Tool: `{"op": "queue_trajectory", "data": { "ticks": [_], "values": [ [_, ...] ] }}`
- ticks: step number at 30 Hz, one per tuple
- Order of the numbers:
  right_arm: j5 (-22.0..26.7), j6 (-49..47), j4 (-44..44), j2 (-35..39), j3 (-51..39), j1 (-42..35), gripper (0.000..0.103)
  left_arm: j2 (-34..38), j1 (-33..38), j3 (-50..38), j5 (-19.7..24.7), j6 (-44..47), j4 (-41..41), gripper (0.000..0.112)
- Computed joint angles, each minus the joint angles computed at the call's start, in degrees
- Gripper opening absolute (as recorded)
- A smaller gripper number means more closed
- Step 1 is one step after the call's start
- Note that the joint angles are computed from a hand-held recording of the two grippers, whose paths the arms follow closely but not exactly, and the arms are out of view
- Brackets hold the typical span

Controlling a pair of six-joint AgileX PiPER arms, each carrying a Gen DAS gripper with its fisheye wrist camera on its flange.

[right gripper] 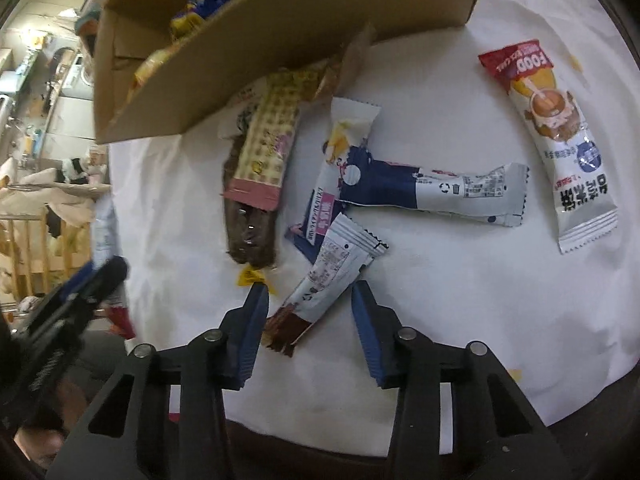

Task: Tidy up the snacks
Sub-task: 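Grasp the white-brown bar with the right tool while the left tool holds the white-red bar, then carry the white-red bar with the left tool while the right tool carries the white-brown bar over the box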

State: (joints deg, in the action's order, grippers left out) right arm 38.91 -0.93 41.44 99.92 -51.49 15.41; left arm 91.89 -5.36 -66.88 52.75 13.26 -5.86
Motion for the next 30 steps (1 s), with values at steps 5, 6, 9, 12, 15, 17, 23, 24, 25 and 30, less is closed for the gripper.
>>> {"op": "queue_trajectory", "data": {
  "ticks": [5, 6, 9, 12, 15, 17, 23, 24, 25, 30],
  "values": [
    [-1.0, 1.26, -2.77, -2.37, 0.7, 1.65, 0.018, 0.41, 0.98, -0.22, 0.14, 1.24, -2.42, 0.027],
    [-1.14, 0.1, -1.99, -3.72, 1.41, 1.7, 0.018, 0.71, 1.68, -0.62, 0.87, 1.61, -3.34, 0.027],
    [-1.45, -0.72, -2.68, -6.87, 2.06, 2.49, 0.018, 1.3, 2.71, -1.48, 2.22, 1.97, -4.91, 0.027],
    [-3.16, -1.11, -2.77, -10.48, 3.51, 3.25, 0.018, 1.48, 2.79, -1.96, 2.52, 1.55, -5.4, 0.027],
    [-4.51, -2.61, -1.41, -12.92, 4.38, 3.51, 0.018, 1.28, 2.37, -1.69, 2.0, 0.97, -4.8, 0.027],
    [-5.31, -1.94, -2.62, -13.52, 4.11, 3.92, 0.018, 1.19, 2.18, -1.34, 1.5, 0.48, -4.11, 0.027],
    [-6.67, -5.26, -0.58, -15.01, 3.75, 2.52, 0.018, 1.22, 2.56, -0.56, -0.15, -0.87, -3.06, 0.027],
    [-6.83, -5.8, -0.24, -14.64, 2.99, 2.36, 0.018, 1.08, 2.72, -0.45, -0.45, -0.84, -3.31, 0.027],
    [-7.34, -5.4, -0.7, -14.53, 2.4, 2.72, 0.018, 0.72, 2.88, -0.27, -0.97, -0.67, -3.68, 0.027],
    [-6.7, -8.21, -1.76, -15.68, -1.45, -1.31, 0.018, -0.24, 3.73, -3.29, -0.46, 2.05, -6.58, 0.027]
  ]
}}
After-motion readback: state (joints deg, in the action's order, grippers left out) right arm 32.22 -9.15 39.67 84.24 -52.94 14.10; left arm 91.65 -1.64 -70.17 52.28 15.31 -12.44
